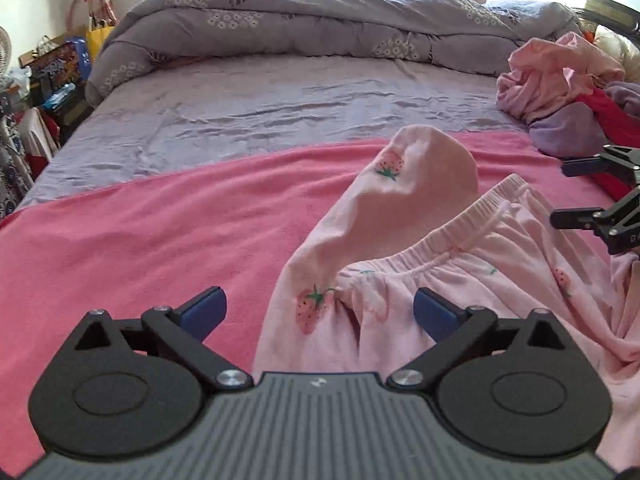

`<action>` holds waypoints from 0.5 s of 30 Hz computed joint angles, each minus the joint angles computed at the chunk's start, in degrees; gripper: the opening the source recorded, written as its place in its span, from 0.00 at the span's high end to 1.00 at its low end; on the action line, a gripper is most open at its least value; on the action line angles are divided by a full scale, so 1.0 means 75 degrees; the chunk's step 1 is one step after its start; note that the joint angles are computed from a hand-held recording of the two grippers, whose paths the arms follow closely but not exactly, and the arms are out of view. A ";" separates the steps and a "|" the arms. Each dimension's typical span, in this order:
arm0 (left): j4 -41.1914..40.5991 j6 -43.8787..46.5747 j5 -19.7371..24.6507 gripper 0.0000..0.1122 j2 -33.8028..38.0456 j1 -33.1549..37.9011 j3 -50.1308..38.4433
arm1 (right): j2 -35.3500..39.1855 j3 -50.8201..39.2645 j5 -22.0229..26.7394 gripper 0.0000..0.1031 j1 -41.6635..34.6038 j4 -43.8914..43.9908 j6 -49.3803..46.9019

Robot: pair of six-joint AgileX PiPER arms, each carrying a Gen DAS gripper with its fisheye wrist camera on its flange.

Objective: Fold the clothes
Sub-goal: 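Grasp the waistband of the pink pants with both grippers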

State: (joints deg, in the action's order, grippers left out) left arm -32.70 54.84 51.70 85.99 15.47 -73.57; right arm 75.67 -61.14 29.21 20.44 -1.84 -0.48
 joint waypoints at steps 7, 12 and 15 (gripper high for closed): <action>-0.1390 0.1510 0.0193 0.08 0.0483 0.0495 0.0373 | 0.0586 0.0140 -0.0301 0.30 -0.0377 0.2639 -0.2439; -0.0911 0.1477 0.0590 0.09 0.0313 0.0235 0.0126 | 0.0467 0.0165 -0.0187 0.48 -0.0380 0.3104 -0.3009; -0.0743 0.0866 0.0316 0.26 -0.0034 0.0057 0.0288 | 0.0644 -0.0061 0.0056 0.49 -0.0626 0.3742 -0.3177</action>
